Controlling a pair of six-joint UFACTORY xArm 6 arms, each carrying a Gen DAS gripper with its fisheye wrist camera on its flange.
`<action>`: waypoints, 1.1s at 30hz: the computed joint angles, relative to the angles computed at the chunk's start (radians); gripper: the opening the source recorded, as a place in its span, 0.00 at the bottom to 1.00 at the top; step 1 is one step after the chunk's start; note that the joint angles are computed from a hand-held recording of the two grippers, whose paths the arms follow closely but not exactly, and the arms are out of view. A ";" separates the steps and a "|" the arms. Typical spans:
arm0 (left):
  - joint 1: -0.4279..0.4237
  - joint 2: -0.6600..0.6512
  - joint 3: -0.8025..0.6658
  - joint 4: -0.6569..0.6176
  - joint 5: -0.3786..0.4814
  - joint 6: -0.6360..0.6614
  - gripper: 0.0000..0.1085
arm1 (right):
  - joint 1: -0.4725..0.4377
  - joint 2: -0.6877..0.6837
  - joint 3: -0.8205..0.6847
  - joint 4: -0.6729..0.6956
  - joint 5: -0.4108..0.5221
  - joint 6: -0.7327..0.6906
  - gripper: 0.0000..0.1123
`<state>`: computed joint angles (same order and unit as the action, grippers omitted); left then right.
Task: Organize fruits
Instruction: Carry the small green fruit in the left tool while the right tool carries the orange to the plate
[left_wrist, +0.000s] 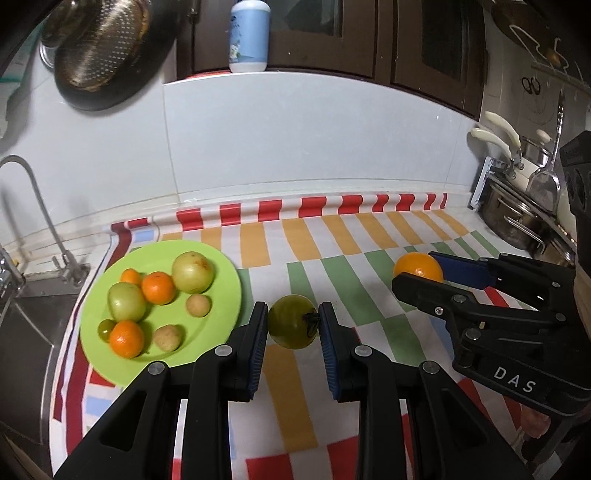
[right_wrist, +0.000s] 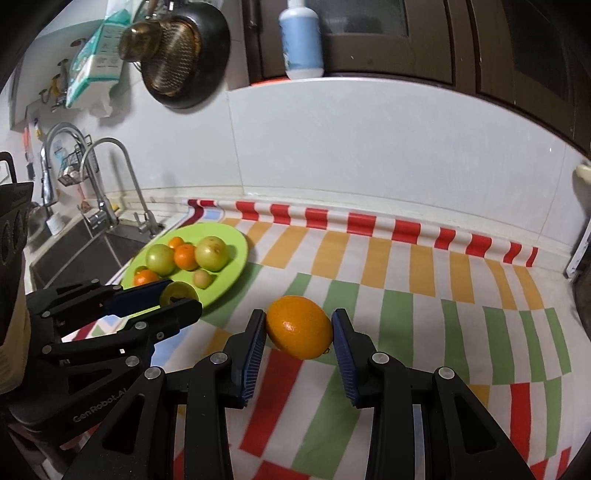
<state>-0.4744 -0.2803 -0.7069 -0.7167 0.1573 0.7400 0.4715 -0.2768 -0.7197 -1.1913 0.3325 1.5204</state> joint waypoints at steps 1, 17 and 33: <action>0.004 -0.011 0.006 -0.011 0.004 0.012 0.26 | 0.011 -0.002 -0.003 -0.005 0.009 0.009 0.33; 0.163 -0.149 0.059 -0.147 0.113 0.224 0.26 | 0.190 0.063 -0.119 -0.056 0.145 0.146 0.33; 0.286 -0.031 -0.055 -0.277 0.173 0.403 0.26 | 0.190 0.256 -0.316 -0.039 0.103 0.101 0.33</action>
<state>-0.1884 -0.3116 -0.7618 -0.9938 0.3308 1.1430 0.6616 -0.0211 -1.0354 -1.2303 0.4353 1.6217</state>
